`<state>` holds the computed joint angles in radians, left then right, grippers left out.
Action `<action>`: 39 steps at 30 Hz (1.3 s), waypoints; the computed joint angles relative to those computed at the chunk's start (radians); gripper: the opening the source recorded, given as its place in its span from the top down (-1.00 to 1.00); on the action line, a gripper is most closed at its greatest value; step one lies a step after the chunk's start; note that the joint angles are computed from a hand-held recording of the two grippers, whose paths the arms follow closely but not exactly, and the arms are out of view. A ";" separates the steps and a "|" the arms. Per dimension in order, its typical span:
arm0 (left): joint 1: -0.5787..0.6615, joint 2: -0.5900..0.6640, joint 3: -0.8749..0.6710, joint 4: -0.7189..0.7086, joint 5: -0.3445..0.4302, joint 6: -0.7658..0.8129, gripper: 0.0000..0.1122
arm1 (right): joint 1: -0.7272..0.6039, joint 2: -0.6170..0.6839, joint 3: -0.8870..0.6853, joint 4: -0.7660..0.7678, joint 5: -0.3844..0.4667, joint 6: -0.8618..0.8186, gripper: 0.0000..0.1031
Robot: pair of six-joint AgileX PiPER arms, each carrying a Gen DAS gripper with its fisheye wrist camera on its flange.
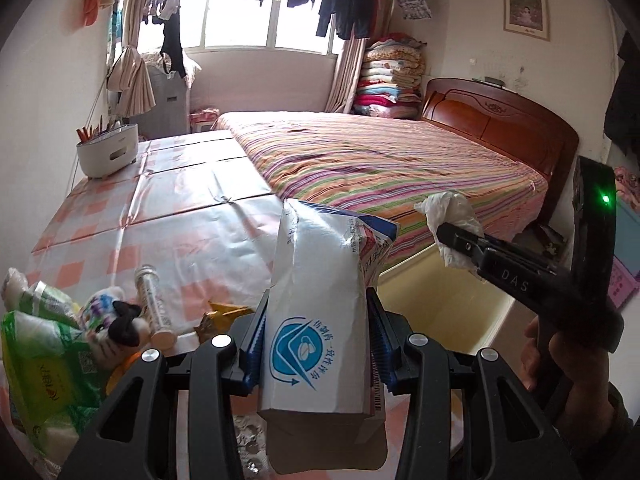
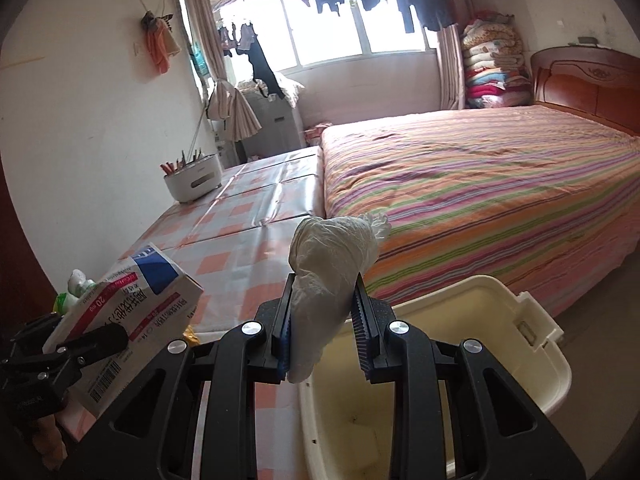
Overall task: Collect trash
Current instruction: 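Carry the plastic bag over the cream basket and open the right tool, then lower the white paper packet into the basket and open the left tool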
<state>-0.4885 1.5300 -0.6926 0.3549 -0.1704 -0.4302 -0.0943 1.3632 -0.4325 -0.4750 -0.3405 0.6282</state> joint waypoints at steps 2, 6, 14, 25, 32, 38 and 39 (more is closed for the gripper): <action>-0.021 0.021 -0.029 0.051 -0.015 -0.053 0.24 | -0.046 -0.009 0.008 -0.050 -0.008 0.046 0.50; -0.059 0.081 -0.061 0.128 -0.055 -0.136 0.24 | -0.092 -0.023 0.023 -0.034 -0.004 0.020 0.50; -0.123 0.155 -0.107 0.054 -0.064 -0.075 0.24 | -0.175 -0.034 0.059 -0.057 -0.022 0.040 0.28; -0.166 0.190 -0.141 0.097 -0.047 -0.131 0.23 | -0.262 -0.134 0.124 -0.024 -0.100 0.053 -0.23; -0.207 0.242 -0.207 0.202 -0.007 -0.250 0.22 | -0.370 -0.167 0.145 -0.121 -0.165 0.167 -0.25; -0.233 0.299 -0.265 0.287 0.015 -0.359 0.17 | -0.435 -0.177 0.156 -0.176 -0.207 0.221 -0.25; -0.232 0.305 -0.270 0.317 0.008 -0.401 0.12 | -0.441 -0.175 0.158 -0.182 -0.213 0.226 -0.25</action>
